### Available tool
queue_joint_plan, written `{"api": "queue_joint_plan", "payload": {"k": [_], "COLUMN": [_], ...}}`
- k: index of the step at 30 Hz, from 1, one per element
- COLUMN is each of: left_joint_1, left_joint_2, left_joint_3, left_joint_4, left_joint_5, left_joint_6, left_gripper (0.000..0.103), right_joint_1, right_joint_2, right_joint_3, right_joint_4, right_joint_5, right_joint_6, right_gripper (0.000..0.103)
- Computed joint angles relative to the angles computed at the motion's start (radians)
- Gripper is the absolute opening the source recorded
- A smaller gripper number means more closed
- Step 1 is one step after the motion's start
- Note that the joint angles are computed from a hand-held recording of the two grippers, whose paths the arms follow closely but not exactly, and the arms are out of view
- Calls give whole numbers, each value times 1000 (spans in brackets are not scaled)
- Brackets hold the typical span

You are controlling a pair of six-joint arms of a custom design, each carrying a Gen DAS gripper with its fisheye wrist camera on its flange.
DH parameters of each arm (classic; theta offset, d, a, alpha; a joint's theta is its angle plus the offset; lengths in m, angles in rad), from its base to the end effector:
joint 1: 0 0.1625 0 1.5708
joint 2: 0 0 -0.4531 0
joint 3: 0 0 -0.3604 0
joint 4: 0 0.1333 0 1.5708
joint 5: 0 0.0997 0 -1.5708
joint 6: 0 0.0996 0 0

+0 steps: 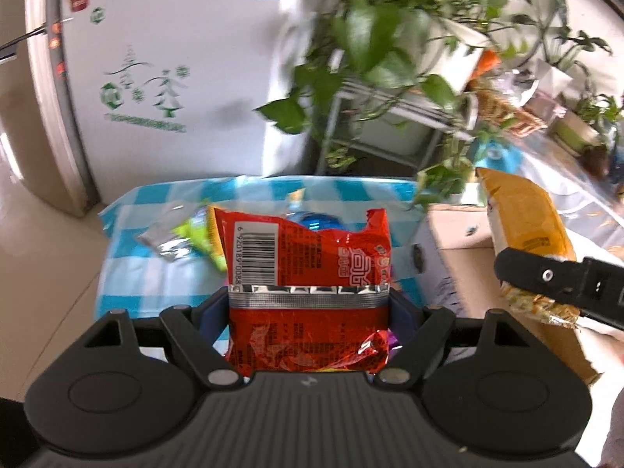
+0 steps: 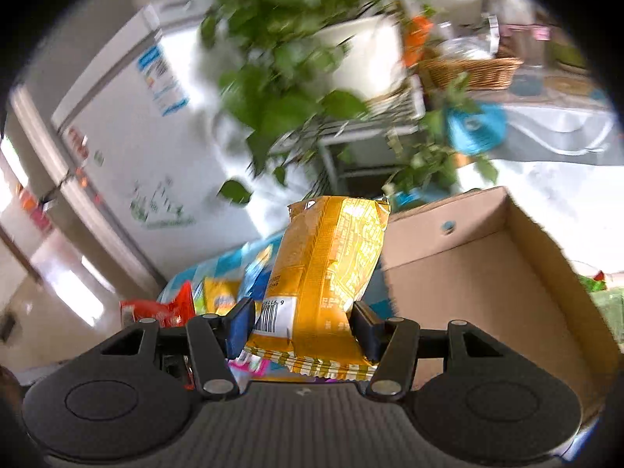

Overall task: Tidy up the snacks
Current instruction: 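Carry both held bags up and over to the cardboard box, then open the left gripper to drop the red-orange bag into the box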

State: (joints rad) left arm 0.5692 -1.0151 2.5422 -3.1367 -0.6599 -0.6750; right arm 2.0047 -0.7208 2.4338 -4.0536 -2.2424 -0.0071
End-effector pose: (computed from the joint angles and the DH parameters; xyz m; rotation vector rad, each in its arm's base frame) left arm -0.1863 -0.3708 0.1302 0.3686 2.3778 -0.9074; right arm 0.2393 -0.3467 0.1182 0.1951 -2.4321 1.1350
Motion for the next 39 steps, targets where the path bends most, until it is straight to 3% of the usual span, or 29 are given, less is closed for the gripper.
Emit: {"api": "queue_joint_plan", "payload": {"k": [10,27,31,36,39], "left_joint_1": [-38,-26,-33,-29,-24], "left_joint_2": [132,307,313,284,253], "left_joint_3": [-80,-194,-185,-160,-137], "left_joint_4": [-101,-157,-192,-215,-227], "left_joint_5": [-104,-294,-291,-280,-261], "left_joint_6": [60,98,124,145,154], "left_gripper": [81,84,88,88,88], "right_joint_1": [-53,-104,-122,-120,-121], "right_joint_2": [-92,-141,-151,-143,-138], "right_joint_3": [98,177,186,181,181], "right_joint_4": [-166,-214,-200,-222,-238], "right_joint_5": [-29,-70,-43,-45,-36], "right_joint_6": [38,159,195,201,199], "right_gripper": [62,62,65,79,79]}}
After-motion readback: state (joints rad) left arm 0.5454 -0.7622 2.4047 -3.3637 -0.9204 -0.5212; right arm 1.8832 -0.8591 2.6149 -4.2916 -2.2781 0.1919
